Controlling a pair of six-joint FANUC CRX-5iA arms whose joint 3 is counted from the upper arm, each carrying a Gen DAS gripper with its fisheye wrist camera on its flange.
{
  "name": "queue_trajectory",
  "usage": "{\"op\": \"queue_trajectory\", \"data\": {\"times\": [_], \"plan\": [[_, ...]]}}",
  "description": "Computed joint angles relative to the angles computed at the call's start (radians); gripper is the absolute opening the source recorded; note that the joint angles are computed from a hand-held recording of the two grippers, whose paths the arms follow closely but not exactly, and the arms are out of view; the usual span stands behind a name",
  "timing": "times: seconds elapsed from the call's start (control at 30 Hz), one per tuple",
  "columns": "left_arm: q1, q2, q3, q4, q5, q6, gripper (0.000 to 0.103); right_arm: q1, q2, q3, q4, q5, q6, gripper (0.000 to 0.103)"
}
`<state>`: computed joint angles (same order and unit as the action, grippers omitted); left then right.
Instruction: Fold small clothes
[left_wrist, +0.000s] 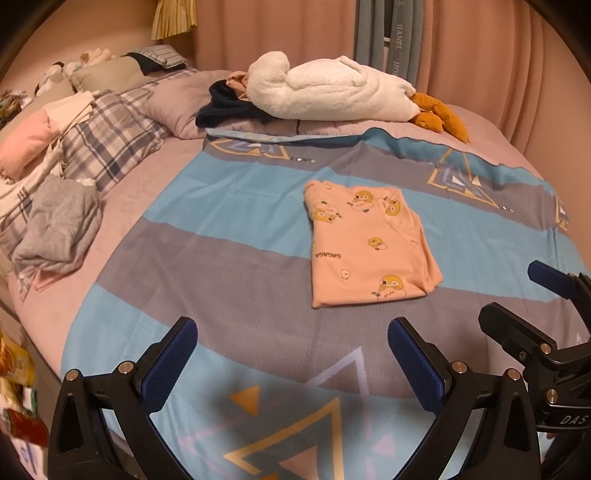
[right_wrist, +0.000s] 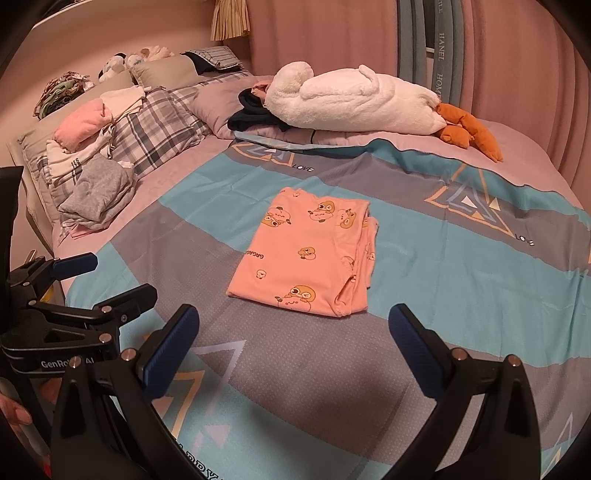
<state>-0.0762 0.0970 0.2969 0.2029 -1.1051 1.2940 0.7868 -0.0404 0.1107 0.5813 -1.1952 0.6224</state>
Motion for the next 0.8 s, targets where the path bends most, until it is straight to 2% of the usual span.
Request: {"op": "queue_trajectory", "data": {"times": [0.8], "plan": [[-0.003,0.012,0.014,0.000,-0.011,-0.002,0.102,-0.011,0.005,0.006,-0.006,0.006,0.007,0.103]]}}
